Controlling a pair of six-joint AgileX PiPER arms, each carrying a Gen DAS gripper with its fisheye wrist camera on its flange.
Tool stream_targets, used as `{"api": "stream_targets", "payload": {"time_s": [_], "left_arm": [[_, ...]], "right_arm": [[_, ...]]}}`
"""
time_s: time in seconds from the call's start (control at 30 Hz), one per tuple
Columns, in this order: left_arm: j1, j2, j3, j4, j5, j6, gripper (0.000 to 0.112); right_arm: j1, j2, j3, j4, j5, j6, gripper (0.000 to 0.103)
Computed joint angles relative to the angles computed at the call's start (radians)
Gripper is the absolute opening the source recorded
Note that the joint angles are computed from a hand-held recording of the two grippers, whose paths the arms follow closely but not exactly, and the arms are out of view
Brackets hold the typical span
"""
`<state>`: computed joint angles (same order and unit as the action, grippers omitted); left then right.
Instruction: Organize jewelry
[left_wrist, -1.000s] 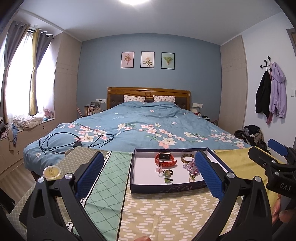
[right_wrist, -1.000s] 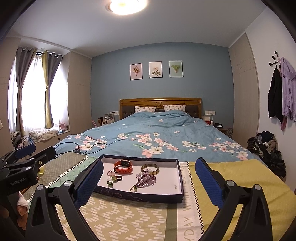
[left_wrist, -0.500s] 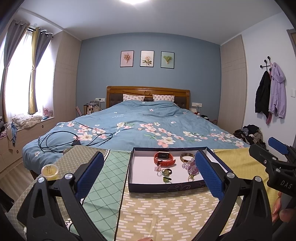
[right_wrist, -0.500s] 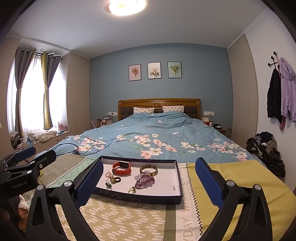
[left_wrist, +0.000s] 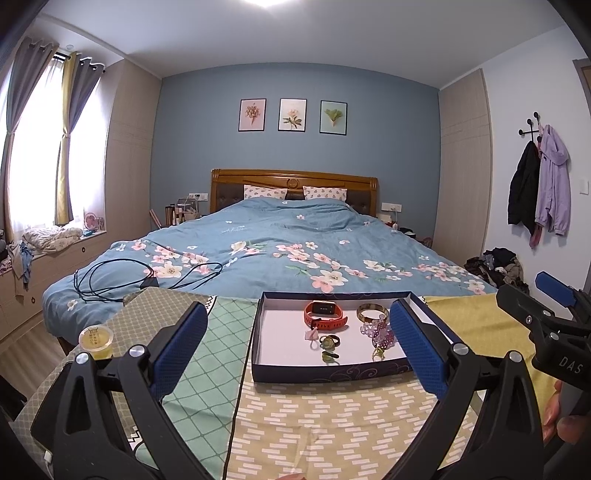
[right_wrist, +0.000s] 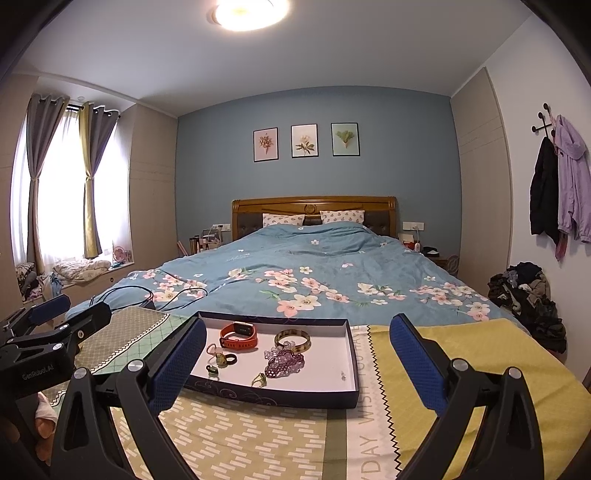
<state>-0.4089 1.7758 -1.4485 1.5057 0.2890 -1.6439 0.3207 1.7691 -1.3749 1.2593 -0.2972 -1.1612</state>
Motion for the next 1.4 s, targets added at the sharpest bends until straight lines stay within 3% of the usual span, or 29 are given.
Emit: {"api": "stream_targets", "payload": {"time_s": [1.4], "left_arm": [[-0.003, 0.001, 0.006, 0.020, -0.007, -0.020, 0.097]], "right_arm": [[0.006, -0.003, -0.011, 0.059, -0.001, -0.060, 0.096]]}}
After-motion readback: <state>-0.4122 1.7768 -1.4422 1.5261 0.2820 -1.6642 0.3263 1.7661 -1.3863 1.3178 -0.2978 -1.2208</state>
